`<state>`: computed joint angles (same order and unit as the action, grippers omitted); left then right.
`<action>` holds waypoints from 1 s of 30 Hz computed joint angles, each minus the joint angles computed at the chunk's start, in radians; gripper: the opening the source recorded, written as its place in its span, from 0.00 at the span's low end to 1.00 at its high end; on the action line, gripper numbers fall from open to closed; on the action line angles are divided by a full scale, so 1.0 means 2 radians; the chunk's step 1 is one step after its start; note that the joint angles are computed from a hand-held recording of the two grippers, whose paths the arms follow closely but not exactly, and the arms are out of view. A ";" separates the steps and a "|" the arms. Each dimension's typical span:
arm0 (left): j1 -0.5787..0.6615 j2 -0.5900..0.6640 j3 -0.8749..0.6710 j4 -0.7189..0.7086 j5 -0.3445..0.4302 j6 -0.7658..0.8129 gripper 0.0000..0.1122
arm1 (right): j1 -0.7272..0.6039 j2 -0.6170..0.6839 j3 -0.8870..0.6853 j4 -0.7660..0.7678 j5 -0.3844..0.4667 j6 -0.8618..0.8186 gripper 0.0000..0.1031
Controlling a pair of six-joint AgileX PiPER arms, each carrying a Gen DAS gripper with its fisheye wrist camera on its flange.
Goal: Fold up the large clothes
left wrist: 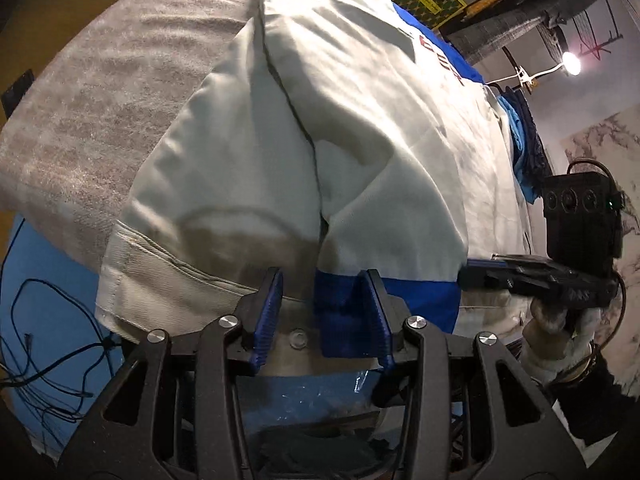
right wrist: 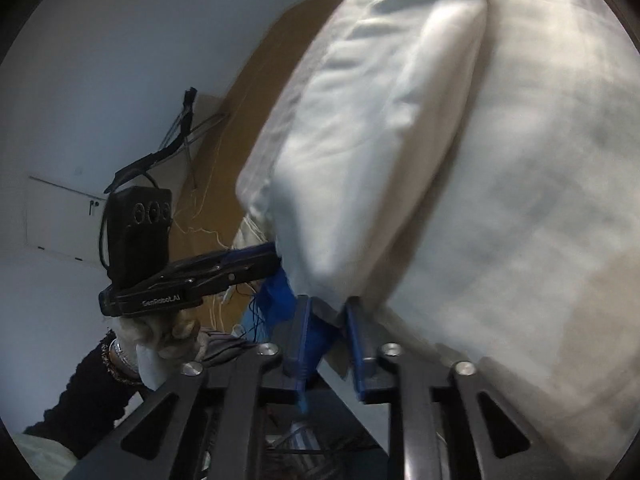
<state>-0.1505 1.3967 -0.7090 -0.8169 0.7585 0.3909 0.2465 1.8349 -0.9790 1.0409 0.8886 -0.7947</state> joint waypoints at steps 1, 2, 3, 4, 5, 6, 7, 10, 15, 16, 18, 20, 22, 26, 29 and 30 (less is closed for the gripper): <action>0.001 0.000 0.003 -0.011 0.002 0.006 0.37 | -0.009 -0.007 0.006 -0.002 -0.003 -0.003 0.03; 0.003 0.001 0.006 -0.020 0.003 0.012 0.37 | -0.018 -0.010 0.007 -0.007 -0.006 -0.002 0.00; 0.003 0.002 0.010 -0.029 0.001 0.017 0.37 | -0.029 -0.012 0.009 -0.015 -0.009 0.003 0.00; 0.001 0.004 0.012 -0.037 -0.005 0.020 0.37 | -0.035 -0.011 0.011 -0.015 -0.012 0.003 0.00; -0.001 0.005 0.014 -0.044 -0.009 0.022 0.37 | -0.042 -0.002 0.006 -0.012 -0.014 0.006 0.00; -0.001 0.005 0.015 -0.052 -0.010 0.026 0.31 | -0.053 0.004 0.009 0.002 -0.004 -0.007 0.00; 0.000 0.011 0.013 -0.063 -0.003 0.037 0.17 | -0.056 0.005 0.010 0.008 0.003 -0.013 0.00; -0.015 0.008 0.006 -0.060 -0.010 0.027 0.06 | -0.052 -0.006 0.015 0.020 0.003 -0.026 0.27; -0.041 -0.023 0.003 -0.033 -0.037 -0.011 0.04 | -0.032 -0.024 0.022 0.041 -0.011 -0.026 0.64; -0.035 -0.034 0.007 -0.033 -0.034 -0.011 0.04 | -0.023 -0.019 0.022 0.042 -0.015 -0.026 0.54; -0.034 -0.045 0.002 -0.010 -0.032 -0.028 0.04 | -0.005 0.005 0.006 0.036 -0.008 -0.017 0.28; -0.020 -0.060 0.000 0.019 -0.019 -0.041 0.03 | 0.021 0.015 0.002 0.025 -0.026 -0.005 0.08; 0.003 -0.078 -0.005 0.034 0.003 -0.045 0.03 | 0.040 0.016 -0.002 0.026 -0.036 0.000 0.05; 0.055 -0.131 -0.017 0.054 0.049 -0.046 0.03 | 0.057 -0.010 -0.003 0.071 -0.015 -0.014 0.03; 0.044 -0.137 -0.016 0.098 0.037 -0.065 0.03 | 0.081 -0.020 -0.006 0.074 -0.030 -0.031 0.02; 0.037 -0.125 -0.014 0.111 0.030 -0.073 0.03 | 0.088 -0.013 -0.010 0.064 -0.039 -0.024 0.01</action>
<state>-0.0772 1.1466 -0.7367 -0.5949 0.8179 0.2456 0.4229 1.8092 -0.9999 1.1696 0.8111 -0.8432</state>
